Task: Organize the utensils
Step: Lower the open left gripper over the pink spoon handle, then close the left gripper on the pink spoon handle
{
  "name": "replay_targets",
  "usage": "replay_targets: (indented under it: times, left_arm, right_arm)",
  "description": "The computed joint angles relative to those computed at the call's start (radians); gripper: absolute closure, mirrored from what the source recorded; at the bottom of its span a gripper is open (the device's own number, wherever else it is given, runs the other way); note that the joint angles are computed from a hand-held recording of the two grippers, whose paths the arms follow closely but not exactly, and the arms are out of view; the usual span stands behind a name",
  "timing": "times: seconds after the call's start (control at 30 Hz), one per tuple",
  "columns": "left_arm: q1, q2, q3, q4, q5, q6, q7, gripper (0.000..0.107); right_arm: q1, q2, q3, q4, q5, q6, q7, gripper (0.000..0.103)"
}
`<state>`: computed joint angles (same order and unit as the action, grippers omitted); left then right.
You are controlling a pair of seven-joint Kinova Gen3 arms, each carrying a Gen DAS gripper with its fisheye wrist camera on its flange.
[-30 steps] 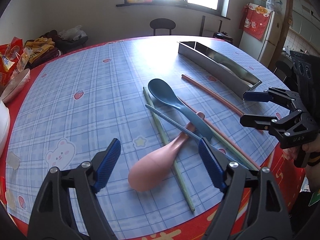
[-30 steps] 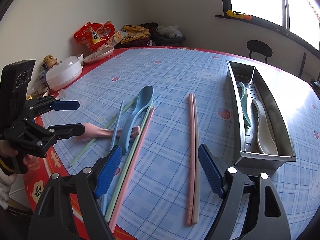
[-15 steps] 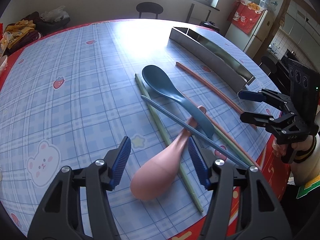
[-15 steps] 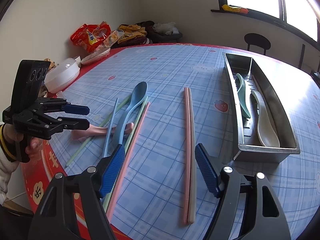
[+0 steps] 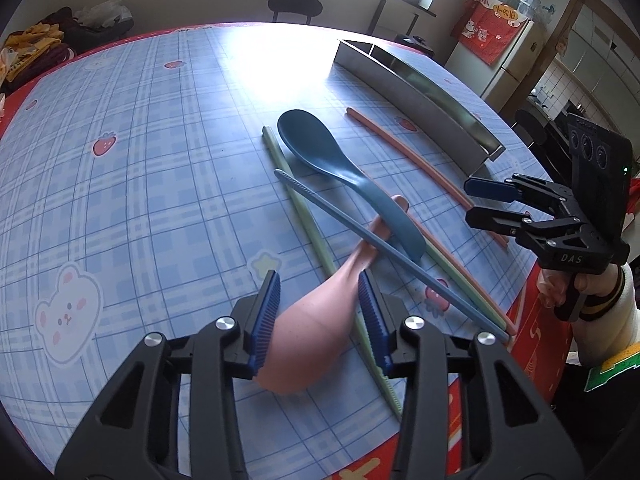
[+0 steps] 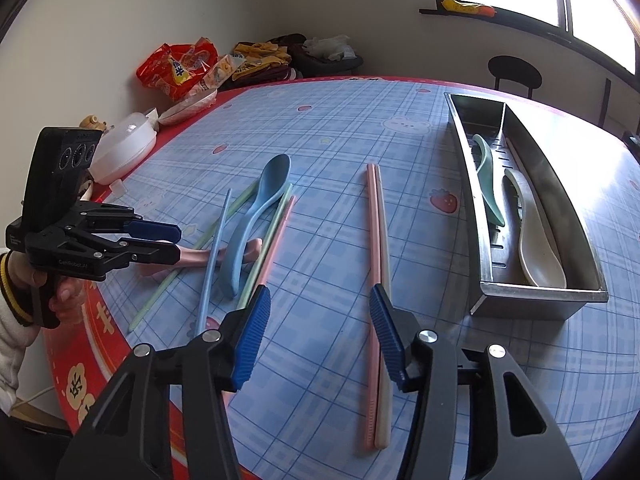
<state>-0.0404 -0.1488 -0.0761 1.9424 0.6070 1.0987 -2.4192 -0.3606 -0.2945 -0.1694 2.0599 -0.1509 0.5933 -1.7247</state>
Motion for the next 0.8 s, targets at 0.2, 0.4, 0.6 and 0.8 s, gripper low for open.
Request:
replay_targets:
  times: [0.2, 0.4, 0.6, 0.8]
  left_arm:
    - [0.004, -0.008, 0.003, -0.001, -0.017, -0.001, 0.007, 0.068]
    - [0.015, -0.028, 0.007, 0.010, -0.029, -0.003, 0.015, 0.074]
    - [0.030, -0.043, 0.002, 0.011, -0.045, 0.006, 0.017, 0.076]
    - [0.034, -0.047, -0.003, 0.009, -0.048, 0.019, 0.009, 0.077]
  right_arm:
    - [-0.001, 0.016, -0.038, -0.031, 0.038, 0.022, -0.023, 0.053]
    - [-0.005, 0.069, -0.108, -0.081, 0.126, 0.051, -0.083, 0.063]
    - [-0.038, 0.103, -0.111, -0.100, 0.171, 0.079, -0.124, 0.073]
    - [-0.056, 0.102, -0.099, -0.096, 0.193, 0.088, -0.148, 0.077]
